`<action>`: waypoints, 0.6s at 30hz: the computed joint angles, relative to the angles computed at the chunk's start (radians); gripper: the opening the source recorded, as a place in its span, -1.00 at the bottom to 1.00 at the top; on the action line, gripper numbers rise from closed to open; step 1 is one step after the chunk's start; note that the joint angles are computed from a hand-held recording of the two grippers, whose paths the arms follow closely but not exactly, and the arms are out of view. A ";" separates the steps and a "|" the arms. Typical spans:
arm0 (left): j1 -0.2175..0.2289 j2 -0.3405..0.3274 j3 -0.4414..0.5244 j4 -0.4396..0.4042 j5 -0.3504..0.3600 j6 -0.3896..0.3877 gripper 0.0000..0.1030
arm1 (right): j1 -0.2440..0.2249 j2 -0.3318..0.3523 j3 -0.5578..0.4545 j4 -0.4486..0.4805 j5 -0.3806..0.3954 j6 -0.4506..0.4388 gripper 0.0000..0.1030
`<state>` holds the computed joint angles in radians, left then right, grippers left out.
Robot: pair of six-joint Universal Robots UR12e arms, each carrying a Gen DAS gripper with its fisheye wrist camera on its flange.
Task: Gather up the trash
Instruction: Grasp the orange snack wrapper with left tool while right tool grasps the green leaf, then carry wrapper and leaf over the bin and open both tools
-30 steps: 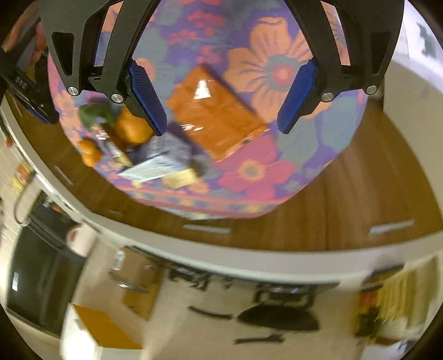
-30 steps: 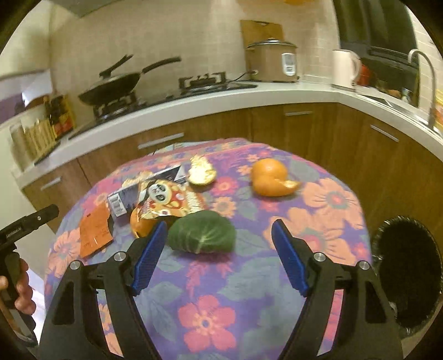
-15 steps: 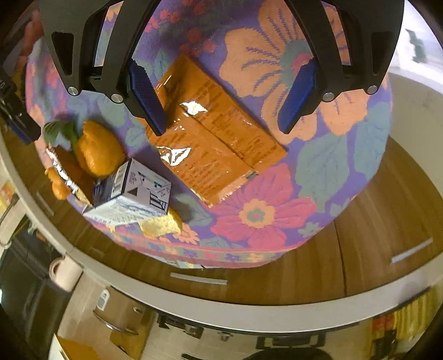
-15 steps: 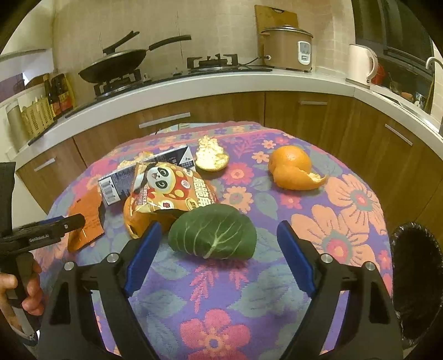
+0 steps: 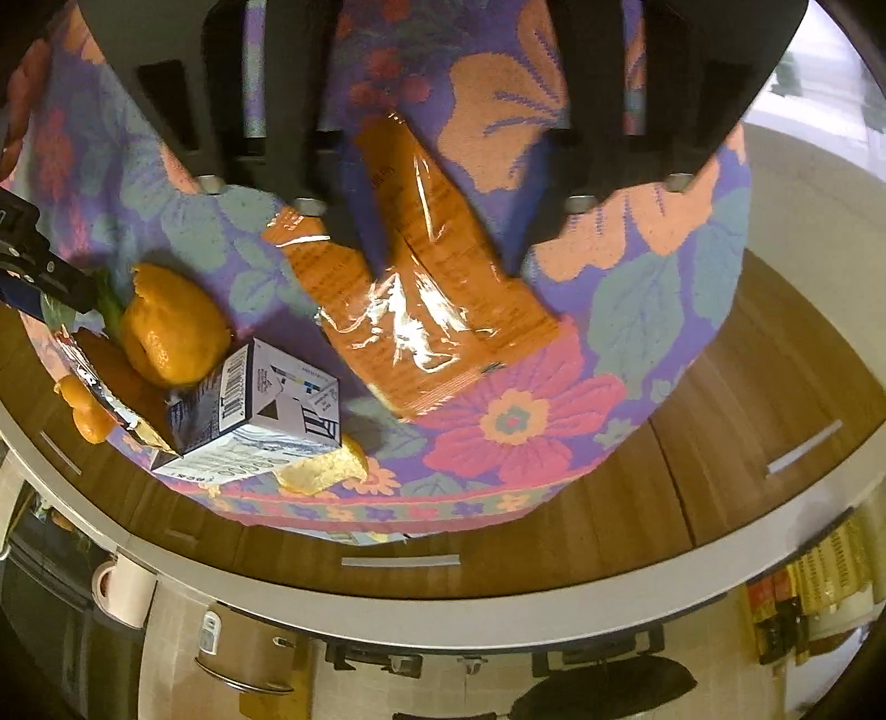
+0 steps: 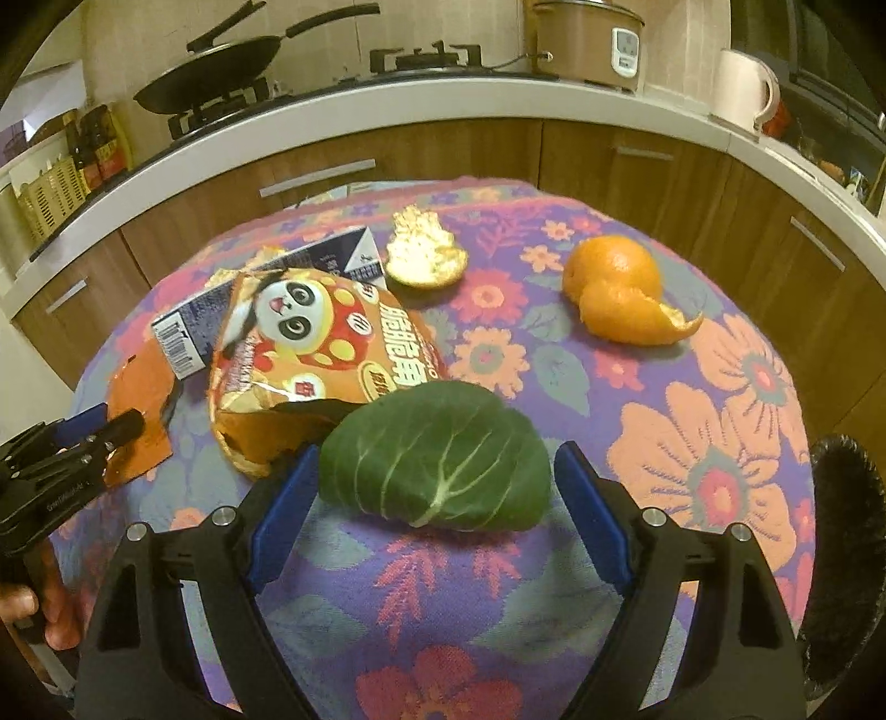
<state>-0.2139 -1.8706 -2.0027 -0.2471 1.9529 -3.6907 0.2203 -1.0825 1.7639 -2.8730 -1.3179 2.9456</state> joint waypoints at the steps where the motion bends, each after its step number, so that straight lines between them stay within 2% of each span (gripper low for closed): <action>1: 0.001 0.002 -0.005 0.011 -0.005 -0.002 -0.54 | -0.001 0.001 -0.002 0.011 0.002 0.000 0.37; 2: 0.002 0.004 -0.008 0.017 -0.006 -0.006 -0.59 | -0.001 0.001 -0.004 0.022 0.003 -0.001 0.22; 3: 0.004 0.007 -0.013 0.028 -0.014 -0.008 -0.63 | 0.000 0.001 -0.006 0.033 0.002 -0.002 0.00; 9: 0.011 0.018 -0.042 0.099 -0.057 0.001 -0.75 | 0.005 -0.011 0.008 0.050 0.003 -0.031 -0.60; 18: -0.005 0.047 -0.082 0.182 -0.097 0.029 -0.79 | -0.035 -0.071 0.075 0.035 0.073 0.023 -0.86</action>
